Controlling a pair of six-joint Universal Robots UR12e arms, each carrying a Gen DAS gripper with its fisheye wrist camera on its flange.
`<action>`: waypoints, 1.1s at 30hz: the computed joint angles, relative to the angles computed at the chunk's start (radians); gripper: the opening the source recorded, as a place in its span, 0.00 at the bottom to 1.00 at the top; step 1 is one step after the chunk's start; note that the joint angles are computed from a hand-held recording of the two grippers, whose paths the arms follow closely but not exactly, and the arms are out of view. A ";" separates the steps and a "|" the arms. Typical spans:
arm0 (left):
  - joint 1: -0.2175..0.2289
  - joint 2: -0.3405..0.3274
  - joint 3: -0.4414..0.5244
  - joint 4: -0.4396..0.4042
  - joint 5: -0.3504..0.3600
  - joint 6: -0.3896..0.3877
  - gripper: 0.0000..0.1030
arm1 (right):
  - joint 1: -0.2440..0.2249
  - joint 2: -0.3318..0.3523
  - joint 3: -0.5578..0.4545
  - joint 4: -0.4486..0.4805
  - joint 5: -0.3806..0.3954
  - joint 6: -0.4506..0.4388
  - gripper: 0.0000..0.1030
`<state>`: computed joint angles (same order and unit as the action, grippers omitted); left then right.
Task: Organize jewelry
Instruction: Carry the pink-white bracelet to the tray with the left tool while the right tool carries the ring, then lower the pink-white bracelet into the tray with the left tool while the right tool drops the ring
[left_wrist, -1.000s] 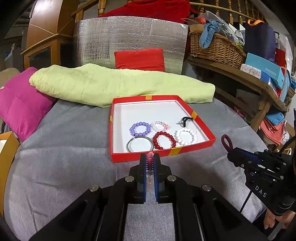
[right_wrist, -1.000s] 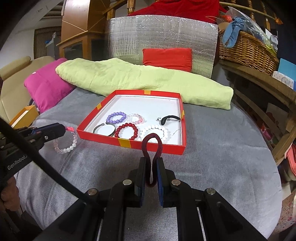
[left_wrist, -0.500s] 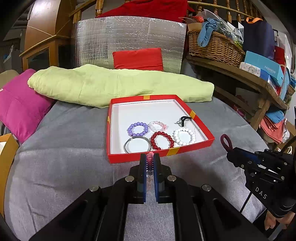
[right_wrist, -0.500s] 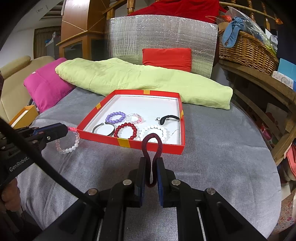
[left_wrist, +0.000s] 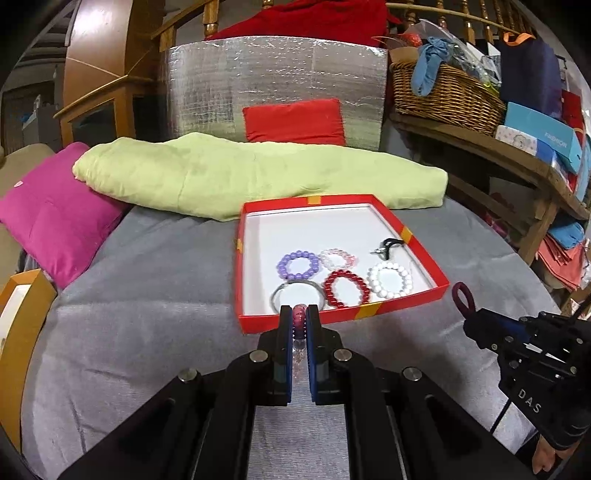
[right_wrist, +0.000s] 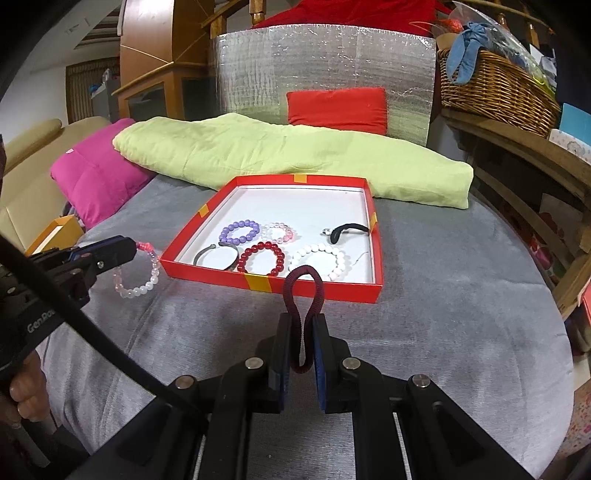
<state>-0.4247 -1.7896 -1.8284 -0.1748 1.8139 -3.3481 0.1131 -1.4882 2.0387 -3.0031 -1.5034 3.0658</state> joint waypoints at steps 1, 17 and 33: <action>0.000 0.000 0.001 -0.004 0.010 -0.004 0.07 | 0.001 0.000 -0.001 0.001 0.001 0.001 0.11; 0.012 0.007 -0.004 0.017 0.117 -0.017 0.07 | 0.003 0.025 -0.036 0.011 0.072 0.069 0.11; 0.067 0.008 -0.011 0.072 0.021 -0.073 0.07 | -0.032 0.091 -0.132 0.038 0.160 0.143 0.11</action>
